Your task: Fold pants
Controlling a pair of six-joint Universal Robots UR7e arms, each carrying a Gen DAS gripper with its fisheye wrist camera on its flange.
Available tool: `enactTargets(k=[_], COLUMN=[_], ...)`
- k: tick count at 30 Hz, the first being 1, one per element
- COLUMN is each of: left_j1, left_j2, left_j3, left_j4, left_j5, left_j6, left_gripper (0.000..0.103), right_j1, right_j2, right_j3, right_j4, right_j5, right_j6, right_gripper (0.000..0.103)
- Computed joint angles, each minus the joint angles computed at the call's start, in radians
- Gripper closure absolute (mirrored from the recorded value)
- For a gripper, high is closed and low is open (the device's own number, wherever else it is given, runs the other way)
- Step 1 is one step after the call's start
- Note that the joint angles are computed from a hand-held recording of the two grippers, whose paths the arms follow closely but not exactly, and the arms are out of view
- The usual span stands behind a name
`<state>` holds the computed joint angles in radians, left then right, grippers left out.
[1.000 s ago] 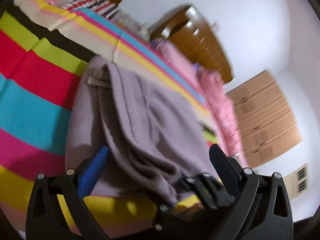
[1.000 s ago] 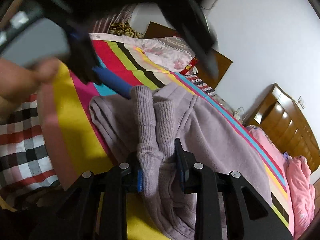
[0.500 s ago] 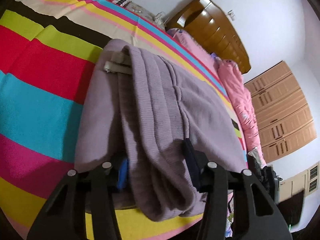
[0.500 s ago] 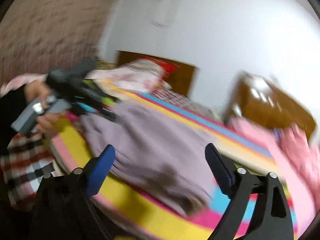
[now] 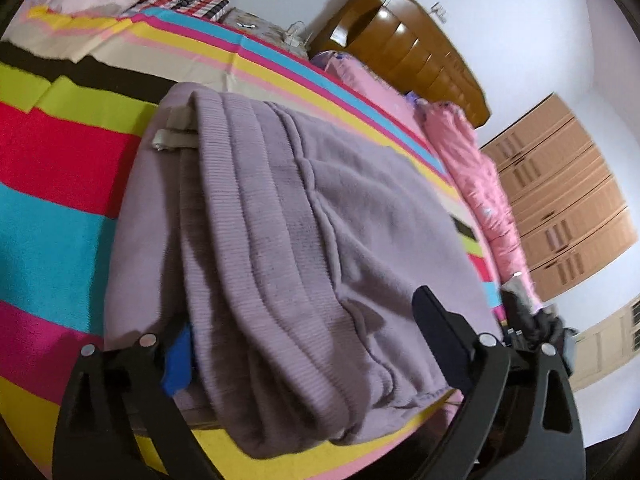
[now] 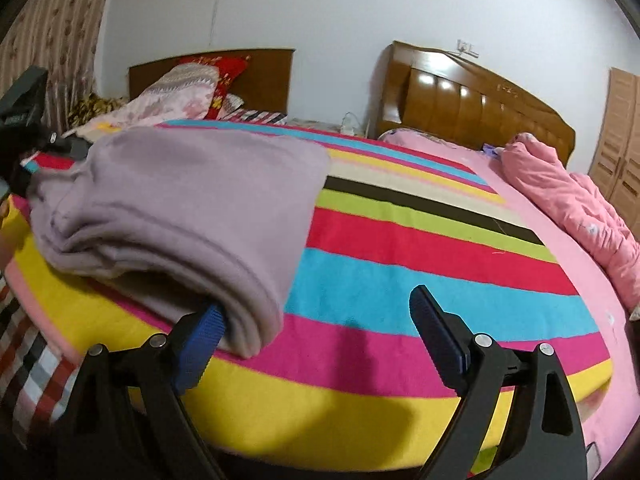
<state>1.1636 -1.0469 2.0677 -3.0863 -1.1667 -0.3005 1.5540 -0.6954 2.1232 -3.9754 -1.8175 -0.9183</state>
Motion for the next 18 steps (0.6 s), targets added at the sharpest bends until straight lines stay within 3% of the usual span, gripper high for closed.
enactTargets(k=[5, 9, 12, 18], left_j1=[-0.032, -0.043, -0.051, -0.084], left_j2=[0.016, 0.007, -0.007, -0.022], left_j3=[-0.027, -0.031, -0.017, 0.010], left_j4=[0.068, 0.116, 0.127, 0.095], left_j5=[0.088, 0.130, 0.158, 0.205], left_j6=[-0.015, -0.048, -0.077, -0.091], left_gripper=[0.014, 0.021, 0.035, 0.063], right_j1=[-0.003, -0.019, -0.031, -0.028], right_j2=[0.042, 0.032, 0.021, 0.022], right_j3=[-0.039, -0.039, -0.038, -0.041], right_j4=[-0.018, 0.011, 0.043, 0.042], right_j5=[-0.018, 0.009, 0.031, 0.030], right_j6=[-0.057, -0.012, 0.022, 0.002], right_gripper=[0.015, 0.015, 0.015, 0.015])
